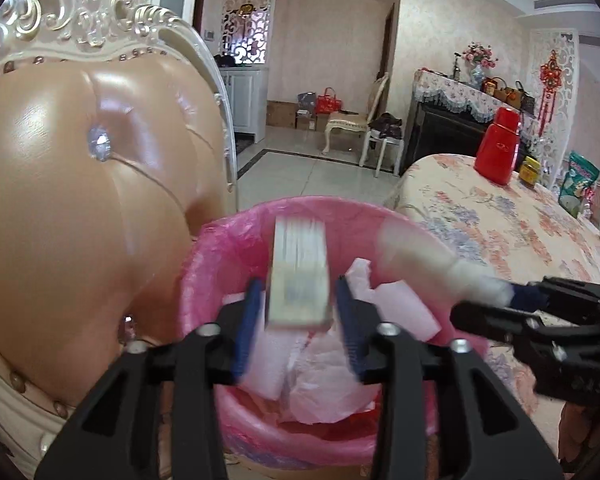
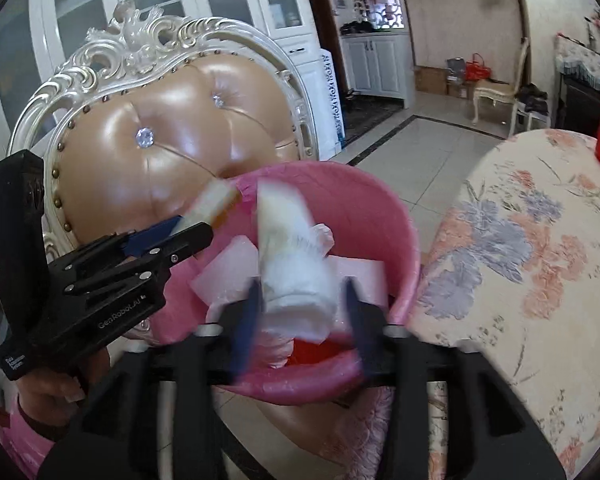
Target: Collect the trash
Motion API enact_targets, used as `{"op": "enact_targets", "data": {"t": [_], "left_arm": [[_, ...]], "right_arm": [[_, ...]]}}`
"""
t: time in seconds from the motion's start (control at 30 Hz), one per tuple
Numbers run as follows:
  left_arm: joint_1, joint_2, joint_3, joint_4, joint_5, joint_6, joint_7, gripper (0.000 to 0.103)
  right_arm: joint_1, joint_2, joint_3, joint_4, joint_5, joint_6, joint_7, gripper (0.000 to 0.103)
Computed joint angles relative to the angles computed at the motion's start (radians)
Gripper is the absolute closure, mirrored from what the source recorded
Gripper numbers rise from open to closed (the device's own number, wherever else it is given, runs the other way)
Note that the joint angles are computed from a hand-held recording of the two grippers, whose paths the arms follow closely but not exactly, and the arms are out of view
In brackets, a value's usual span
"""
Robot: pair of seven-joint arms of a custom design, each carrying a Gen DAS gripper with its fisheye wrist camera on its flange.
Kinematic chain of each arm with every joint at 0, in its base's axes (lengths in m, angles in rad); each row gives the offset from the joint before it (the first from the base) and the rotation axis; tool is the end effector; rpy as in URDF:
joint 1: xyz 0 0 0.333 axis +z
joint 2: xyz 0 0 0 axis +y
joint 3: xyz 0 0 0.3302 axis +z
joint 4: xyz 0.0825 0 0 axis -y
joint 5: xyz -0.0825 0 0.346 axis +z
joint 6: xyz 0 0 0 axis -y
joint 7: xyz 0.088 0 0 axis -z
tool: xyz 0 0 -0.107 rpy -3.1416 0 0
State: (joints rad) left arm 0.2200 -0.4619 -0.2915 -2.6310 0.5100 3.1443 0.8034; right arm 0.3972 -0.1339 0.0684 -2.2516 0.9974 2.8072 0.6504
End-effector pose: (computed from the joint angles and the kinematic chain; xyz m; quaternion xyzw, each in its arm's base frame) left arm 0.3909 -0.0853 0.5283 -0.6711 0.5787 -0.3366 0.3183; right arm 0.4649 0.1900 0.5167 -0.7901 0.4459 -0.0962 0.4096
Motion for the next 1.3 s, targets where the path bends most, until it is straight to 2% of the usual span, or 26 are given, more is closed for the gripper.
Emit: {"op": "enact_targets", "data": {"t": [0.03,0.13,0.27,0.33,0.37,0.4,0.43,0.5,0.57,0.67,0.77,1.0,1.23,1.3], "left_arm": [[0.008,-0.008,-0.004,-0.009,-0.001,0.007,-0.009,0.046],[0.006,-0.032,0.001,-0.034,-0.012,0.008,-0.019,0.036],[0.068,-0.096,-0.056,-0.079,-0.005,0.021,-0.062,0.021],[0.110,-0.144,-0.102,-0.102,-0.003,0.037,-0.091,0.008],[0.130,-0.168,-0.126,-0.109,-0.005,0.045,-0.107,0.004],[0.147,-0.192,-0.151,-0.113,-0.008,0.050,-0.121,0.005],[0.141,-0.212,-0.142,-0.119,-0.006,0.049,-0.115,0.005],[0.170,-0.258,-0.189,-0.110,-0.010,0.023,-0.136,0.005],[0.187,-0.301,-0.220,-0.107,-0.005,0.009,-0.161,0.005],[0.186,-0.370,-0.265,-0.098,-0.001,-0.034,-0.212,0.005],[0.125,-0.426,-0.291,-0.090,0.008,-0.133,-0.262,0.005],[-0.020,-0.501,-0.361,-0.042,0.033,-0.377,-0.357,0.005],[-0.158,-0.506,-0.338,-0.007,0.032,-0.520,-0.439,0.005],[-0.184,-0.499,-0.335,0.010,0.048,-0.555,-0.447,0.005]], "right_arm": [[0.004,-0.006,0.000,-0.008,0.020,0.015,-0.018,0.039],[0.003,-0.028,-0.007,-0.030,0.035,0.015,-0.032,0.039],[-0.004,-0.082,-0.019,-0.080,0.021,0.035,-0.028,0.039],[-0.003,-0.109,-0.025,-0.104,0.010,0.057,-0.032,0.039],[-0.002,-0.122,-0.028,-0.115,0.000,0.071,-0.031,0.039],[-0.003,-0.142,-0.029,-0.131,-0.015,0.090,-0.029,0.039],[0.000,-0.154,-0.035,-0.139,-0.024,0.100,-0.028,0.039],[0.013,-0.190,-0.054,-0.161,-0.030,0.118,-0.042,0.038],[0.033,-0.236,-0.077,-0.189,-0.027,0.146,-0.078,0.030],[0.073,-0.300,-0.122,-0.229,-0.021,0.188,-0.140,0.026],[0.093,-0.356,-0.169,-0.262,-0.032,0.182,-0.162,0.021],[0.125,-0.478,-0.252,-0.331,-0.029,0.132,-0.248,0.018],[0.169,-0.595,-0.322,-0.382,0.022,0.122,-0.367,0.018],[0.144,-0.596,-0.317,-0.376,0.005,0.095,-0.362,0.018]]}}
